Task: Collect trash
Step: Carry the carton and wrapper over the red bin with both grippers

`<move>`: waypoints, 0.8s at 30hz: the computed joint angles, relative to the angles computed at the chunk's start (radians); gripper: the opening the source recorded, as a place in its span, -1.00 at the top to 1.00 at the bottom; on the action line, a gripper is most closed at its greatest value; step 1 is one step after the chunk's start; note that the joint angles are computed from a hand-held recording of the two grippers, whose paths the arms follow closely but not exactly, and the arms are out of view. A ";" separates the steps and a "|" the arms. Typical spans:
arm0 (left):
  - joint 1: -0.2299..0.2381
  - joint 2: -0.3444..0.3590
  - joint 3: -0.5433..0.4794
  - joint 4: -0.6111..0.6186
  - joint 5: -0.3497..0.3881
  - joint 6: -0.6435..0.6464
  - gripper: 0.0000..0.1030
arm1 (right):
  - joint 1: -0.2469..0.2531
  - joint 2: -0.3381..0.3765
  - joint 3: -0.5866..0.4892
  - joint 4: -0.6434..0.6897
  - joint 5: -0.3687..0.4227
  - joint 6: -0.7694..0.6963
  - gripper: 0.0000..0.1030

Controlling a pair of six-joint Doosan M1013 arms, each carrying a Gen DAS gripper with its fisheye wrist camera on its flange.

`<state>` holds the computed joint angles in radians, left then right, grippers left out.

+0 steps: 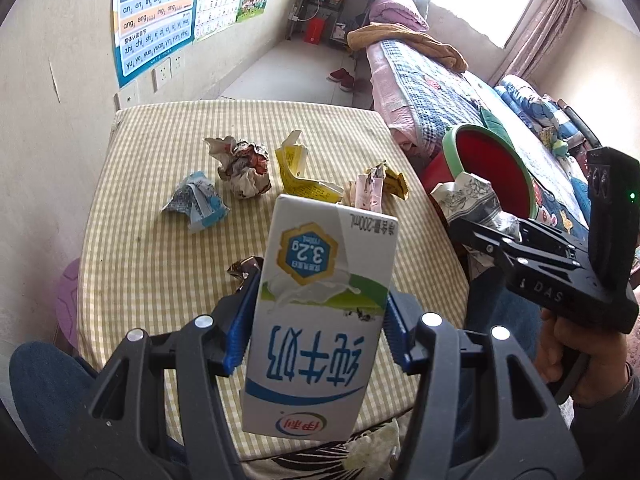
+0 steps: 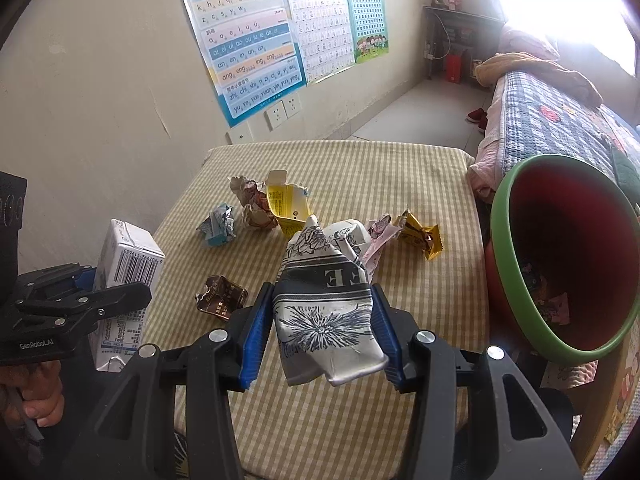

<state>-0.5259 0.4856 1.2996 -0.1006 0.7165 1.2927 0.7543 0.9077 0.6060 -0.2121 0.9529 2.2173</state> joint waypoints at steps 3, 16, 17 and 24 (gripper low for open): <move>-0.006 0.008 -0.019 0.018 0.008 -0.007 -0.04 | -0.003 -0.019 0.034 -0.012 -0.033 0.022 0.10; -0.050 0.096 -0.177 0.008 0.072 0.068 -0.04 | -0.033 -0.144 0.248 -0.127 -0.163 0.202 0.10; -0.054 0.105 -0.193 0.001 0.076 0.079 -0.04 | -0.036 -0.154 0.265 -0.144 -0.168 0.225 0.10; -0.079 0.170 -0.309 -0.069 0.112 0.164 -0.04 | -0.063 -0.220 0.375 -0.274 -0.186 0.404 0.10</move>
<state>-0.6049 0.6558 0.9903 -0.1697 0.8283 1.4568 0.6916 0.6875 0.9805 -0.4858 0.7672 2.6215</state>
